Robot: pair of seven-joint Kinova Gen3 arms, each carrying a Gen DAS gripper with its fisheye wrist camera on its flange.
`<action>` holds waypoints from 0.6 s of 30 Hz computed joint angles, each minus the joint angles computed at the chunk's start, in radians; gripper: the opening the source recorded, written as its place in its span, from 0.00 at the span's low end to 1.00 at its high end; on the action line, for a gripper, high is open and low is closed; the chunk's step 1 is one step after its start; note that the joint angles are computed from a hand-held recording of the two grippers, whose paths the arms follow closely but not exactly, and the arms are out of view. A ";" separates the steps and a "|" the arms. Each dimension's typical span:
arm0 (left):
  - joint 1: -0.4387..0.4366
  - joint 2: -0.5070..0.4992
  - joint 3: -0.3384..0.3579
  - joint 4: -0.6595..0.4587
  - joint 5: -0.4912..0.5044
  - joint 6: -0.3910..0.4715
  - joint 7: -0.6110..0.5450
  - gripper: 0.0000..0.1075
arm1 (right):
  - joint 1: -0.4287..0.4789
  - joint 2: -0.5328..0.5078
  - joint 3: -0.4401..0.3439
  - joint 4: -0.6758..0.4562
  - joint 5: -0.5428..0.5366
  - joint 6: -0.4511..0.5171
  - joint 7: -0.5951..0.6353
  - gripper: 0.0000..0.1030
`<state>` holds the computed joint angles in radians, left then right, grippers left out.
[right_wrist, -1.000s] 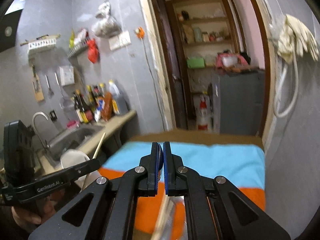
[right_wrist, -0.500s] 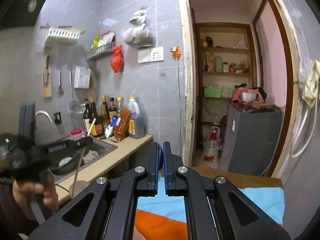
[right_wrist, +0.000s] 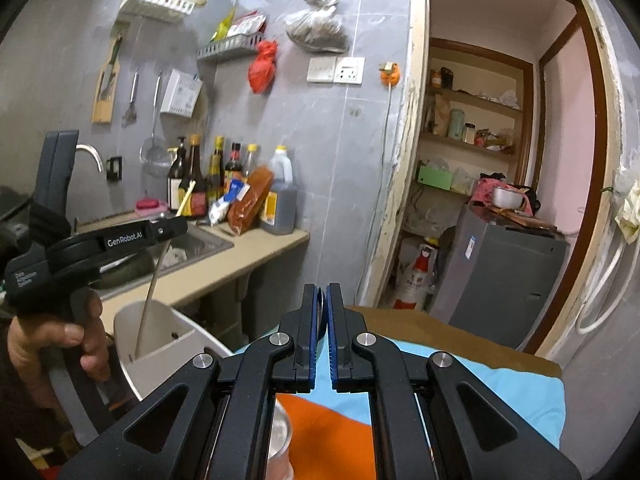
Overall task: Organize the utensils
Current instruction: 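Carry the chopstick and spoon to the white caddy and release both into it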
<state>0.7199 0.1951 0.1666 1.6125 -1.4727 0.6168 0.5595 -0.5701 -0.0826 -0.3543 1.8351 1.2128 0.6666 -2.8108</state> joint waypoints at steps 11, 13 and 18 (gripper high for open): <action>0.010 -0.024 0.014 0.015 0.130 -0.030 -0.145 0.24 | 0.032 -0.028 0.021 0.015 -0.173 -0.078 0.102 0.15; 0.014 -0.030 0.021 0.009 0.166 -0.022 -0.189 0.26 | 0.054 -0.043 0.018 0.022 -0.203 -0.109 0.111 0.16; 0.042 -0.033 0.035 -0.027 0.226 0.022 -0.290 0.38 | 0.118 -0.091 0.000 0.037 -0.265 -0.168 0.116 0.21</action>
